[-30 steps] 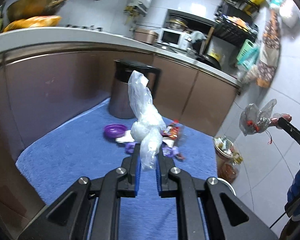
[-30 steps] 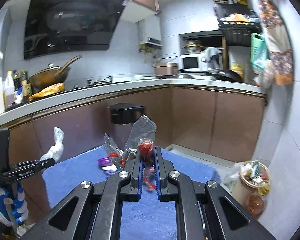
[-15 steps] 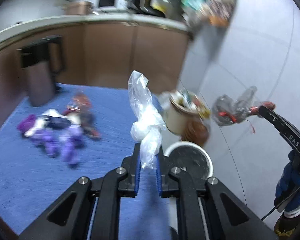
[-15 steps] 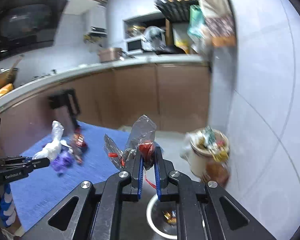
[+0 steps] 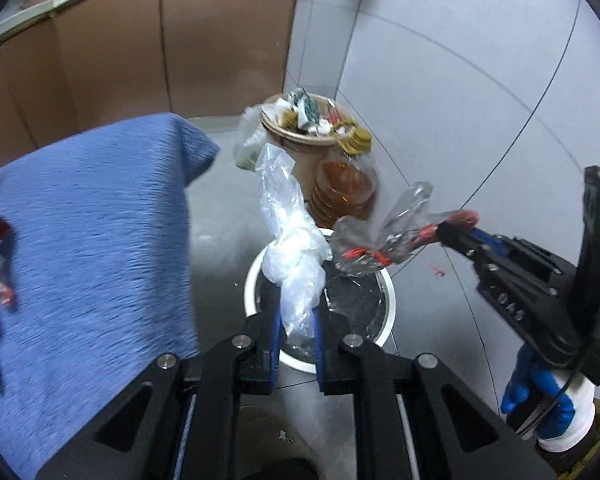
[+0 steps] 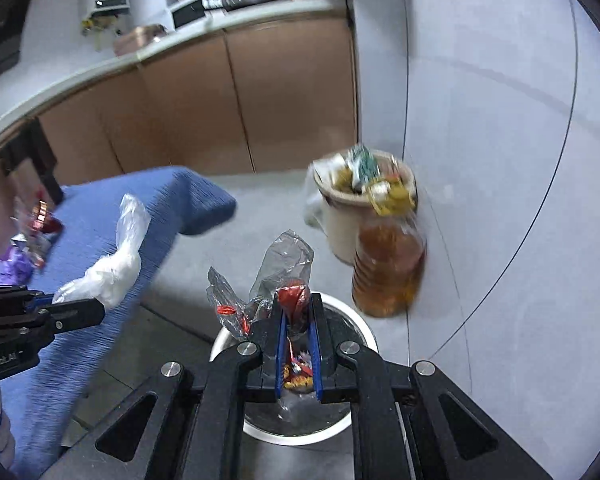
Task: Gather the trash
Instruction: 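Carry both bags over the trash bin and open both tools to drop them, then return both tools to the remaining wrappers on the towel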
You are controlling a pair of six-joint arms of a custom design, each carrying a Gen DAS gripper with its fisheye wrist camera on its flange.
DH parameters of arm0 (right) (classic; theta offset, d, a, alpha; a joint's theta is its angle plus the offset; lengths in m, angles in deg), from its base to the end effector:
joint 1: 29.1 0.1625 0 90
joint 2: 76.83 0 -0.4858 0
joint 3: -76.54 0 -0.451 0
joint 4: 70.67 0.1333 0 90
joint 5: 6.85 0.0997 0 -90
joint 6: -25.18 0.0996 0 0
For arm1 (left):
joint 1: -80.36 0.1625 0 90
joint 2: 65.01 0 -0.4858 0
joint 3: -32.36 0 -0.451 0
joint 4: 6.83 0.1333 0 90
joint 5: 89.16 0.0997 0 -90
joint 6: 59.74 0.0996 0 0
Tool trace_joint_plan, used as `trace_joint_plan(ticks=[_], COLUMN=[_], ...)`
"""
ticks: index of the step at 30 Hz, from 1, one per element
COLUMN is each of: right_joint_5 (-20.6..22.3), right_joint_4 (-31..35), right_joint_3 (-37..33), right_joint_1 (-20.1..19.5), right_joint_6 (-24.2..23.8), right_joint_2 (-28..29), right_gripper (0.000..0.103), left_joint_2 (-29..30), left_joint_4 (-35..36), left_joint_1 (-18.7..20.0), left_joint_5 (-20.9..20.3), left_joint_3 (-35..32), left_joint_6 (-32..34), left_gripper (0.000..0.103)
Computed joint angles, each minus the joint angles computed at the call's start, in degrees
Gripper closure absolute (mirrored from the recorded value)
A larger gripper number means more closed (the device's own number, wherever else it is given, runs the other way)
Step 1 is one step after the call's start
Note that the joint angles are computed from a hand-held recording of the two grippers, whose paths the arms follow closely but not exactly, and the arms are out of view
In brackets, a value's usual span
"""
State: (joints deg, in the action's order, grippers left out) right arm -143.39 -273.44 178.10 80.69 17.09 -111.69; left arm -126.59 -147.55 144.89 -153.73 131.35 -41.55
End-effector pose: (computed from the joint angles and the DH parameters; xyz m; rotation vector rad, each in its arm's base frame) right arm 0.2929 -0.6338 0.0502 0.1406 -2.2489 1.0347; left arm -0.1452 -0.7142 0.2512 0.9354 2.5258 -0.3521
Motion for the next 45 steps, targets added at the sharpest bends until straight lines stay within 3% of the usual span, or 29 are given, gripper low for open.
trace_joint_plan(ticks=[5, 9, 14, 19, 26, 28, 32, 36, 40, 45], right_joint_5=[1.14, -0.39, -1.41, -2.72, -4.14, -4.62, -4.94, -4.51, -3.91, -1.9], right_joint_4=[3.72, 5.37, 5.12, 3.45, -3.88, -6.56, -11.34, -14.25, -16.29, -15.99], right_joint_3=[-0.59, -1.55, -1.67, -1.51, -1.94, -2.5, -3.84, -5.25, -6.87, -8.46], right_joint_1=[-2.98, -3.95, -4.33, -3.2, 1.73, 3.51, 7.32, 11.15, 14.59, 17.75], right_joint_6=[1.66, 2.38, 3.12, 2.88, -2.33, -4.77, -9.3, -12.55, -15.27, -15.51], right_joint_2=[0.5, 1.36, 1.62, 1.27, 0.37, 0.51, 0.83, 0.99, 1.6, 2.42], right_gripper=[0.089, 0.059, 0.051, 0.041, 0.025, 0.013, 0.0, 0.0, 0.0, 0.0], left_joint_2=[2.76, 4.15, 4.18, 1.86, -4.5, -6.34, -10.55, -15.71, -21.22, -27.66], left_joint_4=[2.98, 4.94, 3.93, 1.94, -7.95, -10.74, -15.4, -15.93, -19.54, -25.05], left_joint_1=[1.21, 2.01, 2.2, 1.87, -0.56, -0.95, -1.98, -2.56, -3.08, -3.79], left_joint_5=[-2.66, -5.66, -7.65, -8.47, -6.42, -6.35, -5.1, -3.88, -1.55, 3.61], left_joint_3=[-2.53, -4.67, -5.0, -3.74, 1.44, 2.64, 5.15, 7.04, 9.97, 13.55], left_joint_6=[-0.71, -2.11, -2.75, -2.28, 0.59, 1.26, 2.19, 2.5, 3.57, 4.93], left_gripper=[0.088, 0.085, 0.06, 0.06, 0.06, 0.06, 0.06, 0.057, 0.042, 0.04])
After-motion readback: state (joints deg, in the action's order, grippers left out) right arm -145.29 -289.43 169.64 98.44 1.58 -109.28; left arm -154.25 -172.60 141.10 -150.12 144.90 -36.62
